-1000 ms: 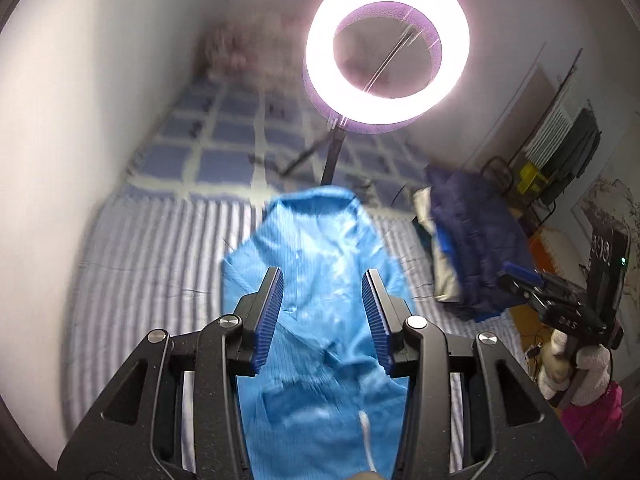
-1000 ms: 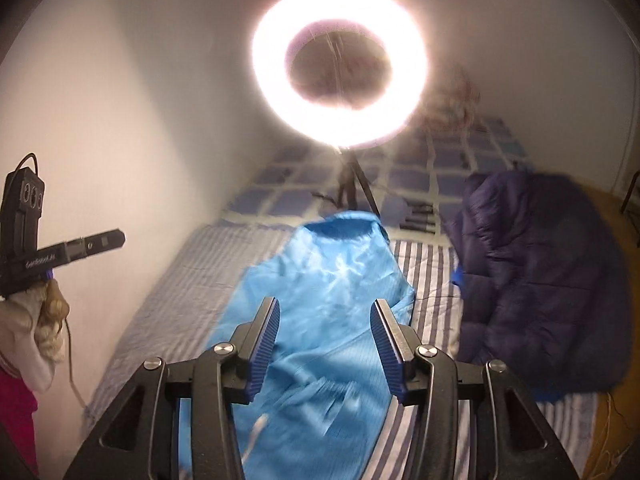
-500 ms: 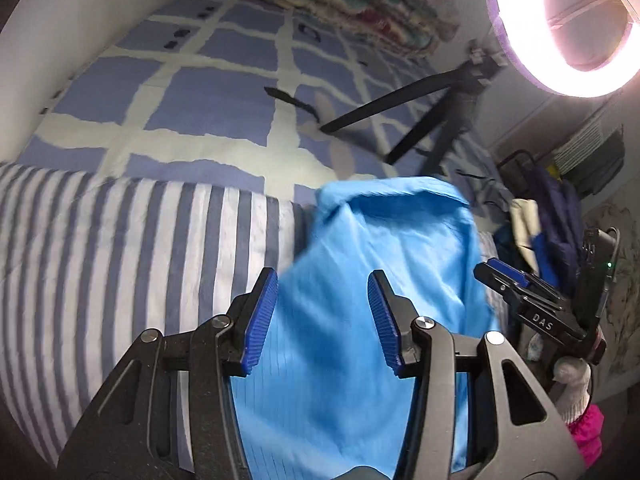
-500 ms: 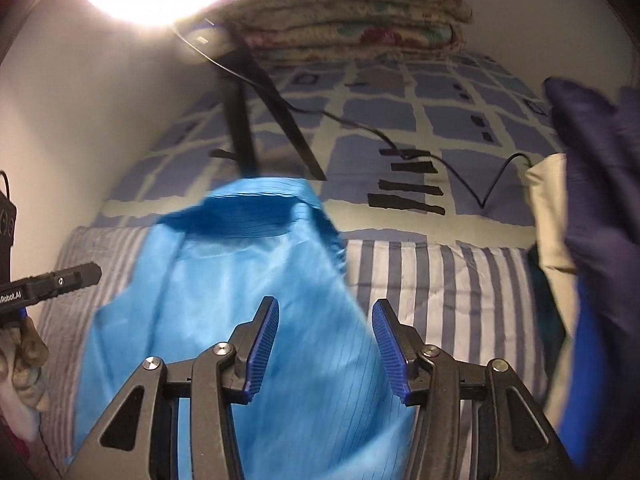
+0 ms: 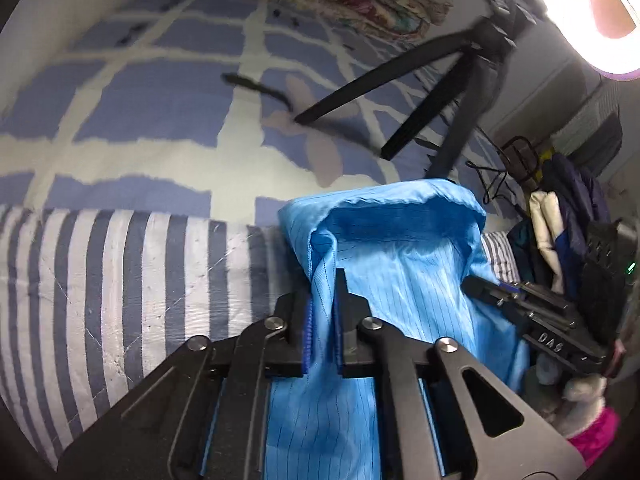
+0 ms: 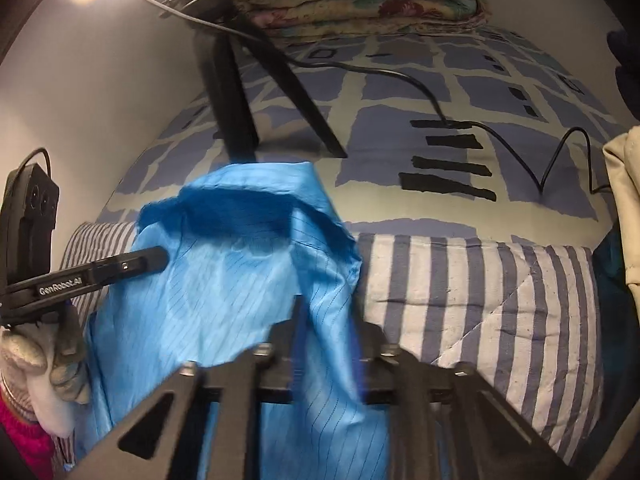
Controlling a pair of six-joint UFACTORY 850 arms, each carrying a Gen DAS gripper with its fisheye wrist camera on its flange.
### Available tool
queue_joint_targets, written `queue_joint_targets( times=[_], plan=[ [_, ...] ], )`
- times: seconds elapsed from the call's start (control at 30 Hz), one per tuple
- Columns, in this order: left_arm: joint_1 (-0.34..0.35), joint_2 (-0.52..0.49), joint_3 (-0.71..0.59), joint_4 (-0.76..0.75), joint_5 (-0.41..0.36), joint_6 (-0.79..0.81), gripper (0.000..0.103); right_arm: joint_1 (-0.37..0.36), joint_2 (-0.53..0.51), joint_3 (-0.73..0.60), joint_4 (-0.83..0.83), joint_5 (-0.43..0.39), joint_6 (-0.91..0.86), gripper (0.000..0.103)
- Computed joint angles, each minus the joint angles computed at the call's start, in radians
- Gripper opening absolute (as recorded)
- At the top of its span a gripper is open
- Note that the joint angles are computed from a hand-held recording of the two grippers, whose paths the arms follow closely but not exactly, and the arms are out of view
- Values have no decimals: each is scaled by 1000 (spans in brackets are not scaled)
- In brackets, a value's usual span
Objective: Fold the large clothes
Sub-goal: 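Grasp the collar end with both tools and fold it over the coat body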
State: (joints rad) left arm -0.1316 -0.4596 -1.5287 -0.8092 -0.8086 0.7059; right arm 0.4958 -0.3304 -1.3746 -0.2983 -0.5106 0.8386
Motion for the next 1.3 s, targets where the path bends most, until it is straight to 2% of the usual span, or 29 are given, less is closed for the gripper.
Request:
queue_joint_targets(
  times=[0.13,0.3,0.53,0.7,0.9,1.1,1.3],
  plan=[
    [6,53,40,-36,12,37,3,23,34,3,-68,-1,53,2],
    [32,143,100,-83,12,77,3,62,101,22,-119,-6,113,1],
    [82,334,231,-125,-18,131,2,148,223,60,-165,-21,174,0],
    [129,495,321,-117,-77,147,1,251,329,103,-229,-73,237,0],
    [206,698,451,-88,-179,178,1,428,428,165,-301,-188,362,0],
    [308,857,604,-99,-285,214,1,578,474,243,-361,-243,520,0],
    [399,991,751,-60,-359,279,1,711,466,292,-394,-301,627,0]
  ],
)
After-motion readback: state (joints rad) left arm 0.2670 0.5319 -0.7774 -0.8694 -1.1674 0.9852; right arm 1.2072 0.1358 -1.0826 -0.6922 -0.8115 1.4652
